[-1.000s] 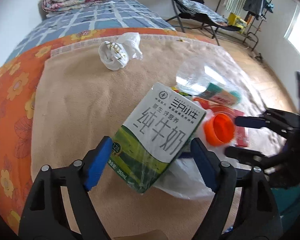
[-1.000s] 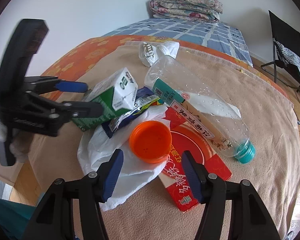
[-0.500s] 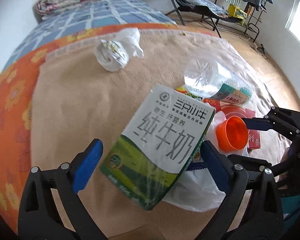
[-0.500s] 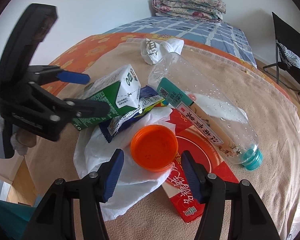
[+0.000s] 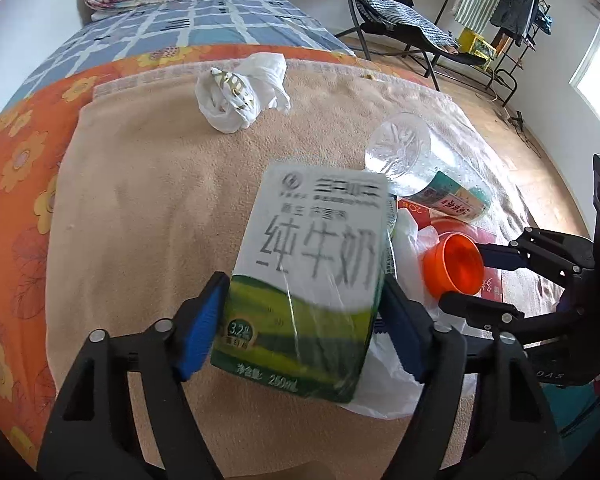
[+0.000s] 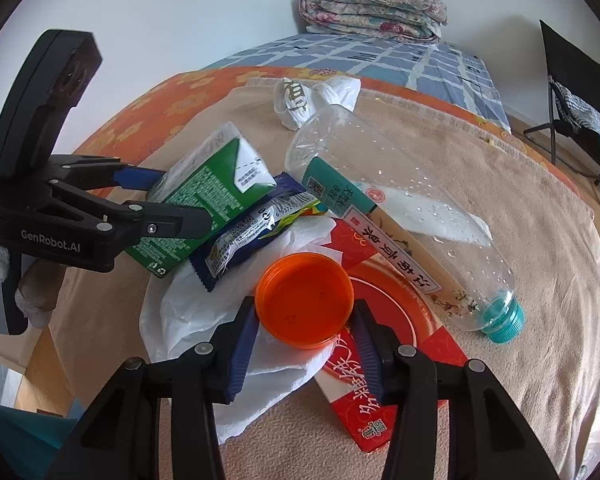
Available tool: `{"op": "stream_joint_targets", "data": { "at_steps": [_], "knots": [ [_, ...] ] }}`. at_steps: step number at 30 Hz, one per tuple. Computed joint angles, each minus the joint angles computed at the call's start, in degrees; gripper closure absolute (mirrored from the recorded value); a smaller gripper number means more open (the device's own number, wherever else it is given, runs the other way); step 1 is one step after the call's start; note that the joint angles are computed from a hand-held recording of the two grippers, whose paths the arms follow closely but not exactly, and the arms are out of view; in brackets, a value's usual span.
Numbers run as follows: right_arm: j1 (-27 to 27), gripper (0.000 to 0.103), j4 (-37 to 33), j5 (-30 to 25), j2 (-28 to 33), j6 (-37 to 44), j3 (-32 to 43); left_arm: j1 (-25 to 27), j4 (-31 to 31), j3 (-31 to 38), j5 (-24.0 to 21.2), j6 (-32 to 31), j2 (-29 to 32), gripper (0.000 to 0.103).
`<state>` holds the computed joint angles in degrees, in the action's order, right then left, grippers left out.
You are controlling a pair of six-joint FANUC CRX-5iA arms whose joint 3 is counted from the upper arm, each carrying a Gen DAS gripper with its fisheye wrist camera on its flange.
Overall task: Collect trash
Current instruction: 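Grasp the milk carton with the left tool while the right tool grasps the orange cap, then drop the milk carton and orange cap into the blue basket with both tools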
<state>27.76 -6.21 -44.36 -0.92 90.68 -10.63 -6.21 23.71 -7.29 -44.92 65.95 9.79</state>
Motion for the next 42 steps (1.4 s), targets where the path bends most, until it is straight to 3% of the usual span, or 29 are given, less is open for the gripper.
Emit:
{"op": "stream_joint_targets", "data": {
  "at_steps": [18,23,32,37,42],
  "knots": [
    [1.2,0.055,2.8,0.6,-11.0,-0.7,-5.8,-3.0,-7.9,-2.2,-1.1,5.7,-8.9,0.032],
    [4.2,0.055,7.4,1.4,-16.5,-3.0,-9.8,-4.2,-10.3,-3.7,-2.3,7.3,-13.2,0.032],
    [9.4,0.055,9.3,-1.6,-27.1,-4.7,-16.0,-5.2,-11.0,-9.5,-3.8,9.9,-22.5,0.032],
    [11.1,0.055,6.2,-3.9,-31.7,-4.8,-17.8,-6.6,-13.8,-12.2,-4.7,12.9,-27.3,0.032],
    [12.8,0.054,5.1,-5.9,-35.6,-6.7,-20.4,-6.7,-12.3,-16.0,-5.4,13.2,-31.0,0.032]
  ]
}}
